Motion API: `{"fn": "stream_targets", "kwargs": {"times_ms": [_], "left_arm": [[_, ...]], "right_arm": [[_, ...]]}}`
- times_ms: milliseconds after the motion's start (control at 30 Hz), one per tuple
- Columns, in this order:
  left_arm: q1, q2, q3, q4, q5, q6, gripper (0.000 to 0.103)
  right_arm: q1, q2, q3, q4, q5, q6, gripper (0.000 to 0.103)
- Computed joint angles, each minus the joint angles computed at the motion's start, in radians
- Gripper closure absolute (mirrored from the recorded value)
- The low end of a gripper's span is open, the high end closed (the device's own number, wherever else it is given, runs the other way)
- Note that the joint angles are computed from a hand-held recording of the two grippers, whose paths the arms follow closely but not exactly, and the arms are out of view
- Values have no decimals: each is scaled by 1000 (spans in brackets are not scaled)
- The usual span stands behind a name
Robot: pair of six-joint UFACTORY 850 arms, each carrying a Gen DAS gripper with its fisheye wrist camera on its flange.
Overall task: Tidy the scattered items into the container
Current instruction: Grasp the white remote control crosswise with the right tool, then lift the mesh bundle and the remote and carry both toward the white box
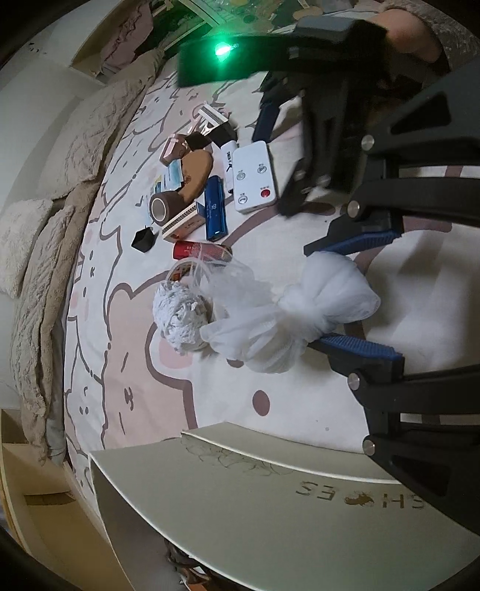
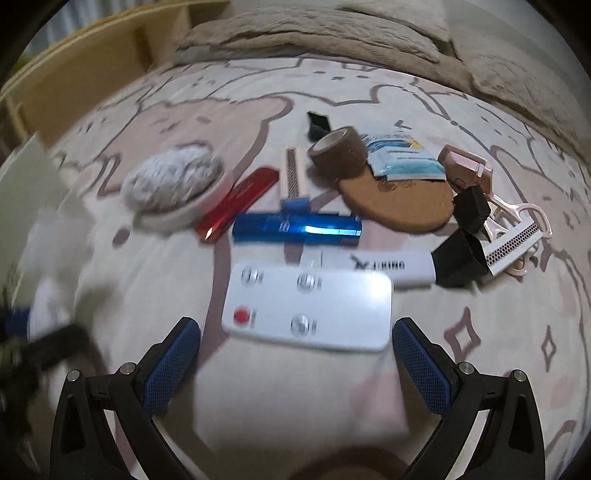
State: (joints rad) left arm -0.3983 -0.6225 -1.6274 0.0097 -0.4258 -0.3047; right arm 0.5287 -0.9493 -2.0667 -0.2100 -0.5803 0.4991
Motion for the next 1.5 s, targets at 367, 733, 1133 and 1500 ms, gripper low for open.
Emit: {"fn": "stream_targets", "kwargs": {"times_ms": [367, 733, 1133, 1500], "left_arm": [[-6, -19, -20, 36, -16, -14, 62], [-25, -46, -34, 118, -67, -35, 62], [-83, -33, -15, -60, -43, 228, 62], [-116, -32, -14, -203, -93, 425, 52]], "right_arm": [[12, 48, 102, -205, 114, 201, 16], [3, 142, 246, -70, 161, 12, 16], [-50, 333, 519, 47, 181, -207, 16], [-82, 447, 697, 86, 263, -257, 16]]}}
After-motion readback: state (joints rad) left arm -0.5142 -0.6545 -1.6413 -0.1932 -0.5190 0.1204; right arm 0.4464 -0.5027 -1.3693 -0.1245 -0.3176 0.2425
